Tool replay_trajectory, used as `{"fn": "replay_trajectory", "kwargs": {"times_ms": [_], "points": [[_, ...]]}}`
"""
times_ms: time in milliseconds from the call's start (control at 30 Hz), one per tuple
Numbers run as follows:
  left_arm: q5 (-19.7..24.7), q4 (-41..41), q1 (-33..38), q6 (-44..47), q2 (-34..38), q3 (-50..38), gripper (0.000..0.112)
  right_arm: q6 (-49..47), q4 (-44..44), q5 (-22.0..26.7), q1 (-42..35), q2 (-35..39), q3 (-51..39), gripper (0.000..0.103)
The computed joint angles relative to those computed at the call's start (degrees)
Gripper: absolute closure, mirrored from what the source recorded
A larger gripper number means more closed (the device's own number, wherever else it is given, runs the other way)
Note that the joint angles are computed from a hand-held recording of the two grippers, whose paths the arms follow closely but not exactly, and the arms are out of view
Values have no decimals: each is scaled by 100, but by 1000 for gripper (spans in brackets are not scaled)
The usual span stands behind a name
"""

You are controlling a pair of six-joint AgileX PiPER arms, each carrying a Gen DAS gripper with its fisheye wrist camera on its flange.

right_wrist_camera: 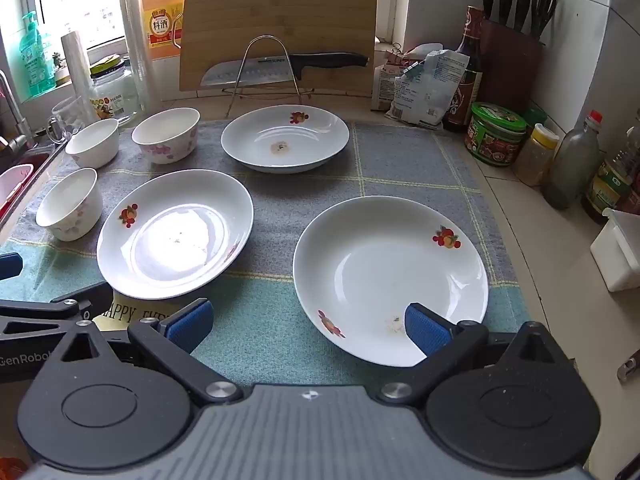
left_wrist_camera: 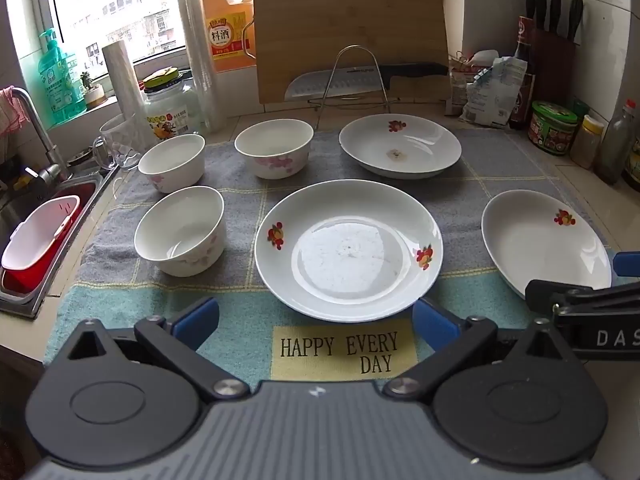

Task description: Organize plates and bowls

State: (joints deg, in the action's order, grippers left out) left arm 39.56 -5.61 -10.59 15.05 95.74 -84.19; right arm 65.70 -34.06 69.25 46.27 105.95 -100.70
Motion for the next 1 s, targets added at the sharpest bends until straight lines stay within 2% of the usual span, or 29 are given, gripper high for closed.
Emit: {"fn": "replay_trajectory", "kwargs": {"times_ms": [1000], "points": [[144,96,-21,-202,-16,-100,10,-47,-2,-27,5,-82,64,0]]}}
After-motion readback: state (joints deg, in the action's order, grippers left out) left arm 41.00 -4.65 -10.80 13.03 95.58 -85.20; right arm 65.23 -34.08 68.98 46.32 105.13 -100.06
